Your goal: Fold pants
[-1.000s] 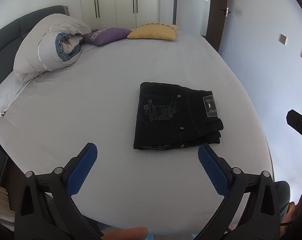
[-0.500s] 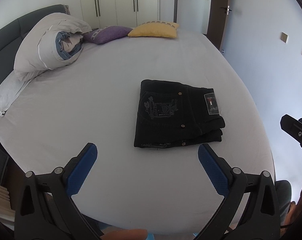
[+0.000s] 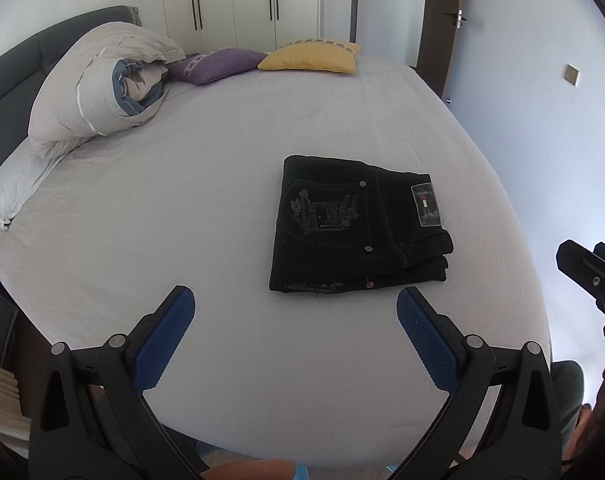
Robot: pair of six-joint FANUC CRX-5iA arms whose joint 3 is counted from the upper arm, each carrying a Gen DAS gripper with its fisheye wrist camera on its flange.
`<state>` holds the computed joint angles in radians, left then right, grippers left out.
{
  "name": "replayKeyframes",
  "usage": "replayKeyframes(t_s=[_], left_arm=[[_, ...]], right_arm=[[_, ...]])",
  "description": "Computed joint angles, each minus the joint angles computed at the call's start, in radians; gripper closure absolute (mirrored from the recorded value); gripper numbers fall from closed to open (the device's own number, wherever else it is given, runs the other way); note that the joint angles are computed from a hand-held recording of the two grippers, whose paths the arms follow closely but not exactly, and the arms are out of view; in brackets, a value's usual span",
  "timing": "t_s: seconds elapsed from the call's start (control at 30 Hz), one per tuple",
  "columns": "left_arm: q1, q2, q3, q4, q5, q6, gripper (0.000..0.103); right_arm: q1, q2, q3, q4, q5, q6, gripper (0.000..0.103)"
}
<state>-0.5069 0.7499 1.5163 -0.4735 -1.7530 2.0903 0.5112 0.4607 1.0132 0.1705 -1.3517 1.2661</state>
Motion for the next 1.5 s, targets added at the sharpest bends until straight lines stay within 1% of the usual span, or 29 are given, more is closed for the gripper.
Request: replayKeyframes(t_s=[0.4,0.6,0.9,1.13,1.3,1.5], left_arm=[[0.006,-0.025,-0.05,0.01,0.014,0.009,0.0],[0.007,-0.039,-0.079,0.014,0.025,0.017,0.0],[0.009,-0.061,-0.129,0.025,0.046,0.029,0.0],[0.009,-0.065,-0.136,0.027,0.047,0.03,0.0],[0.008,-0.072,-0.149,0.028,0.052,0.032,0.0],[0.008,-0.065,-0.138,0.027,0.047,0.031,0.0]], right_arm=[[0.0,-0.005,-0.015,-0.006,0.001,0.0,0.0],[0.003,-0.022,-0.052,-0.005,0.017,-0.001,0.0],[0.005,-0.024,-0.056,-0.005,0.017,-0.001,0.0],[0.004,-0.033,-0.075,-0.006,0.026,-0.001,0.0],[0.003,-0.028,-0.066,-0.009,0.019,0.001,0.0],[0.003,-0.029,-0.067,-0.007,0.02,0.001,0.0]])
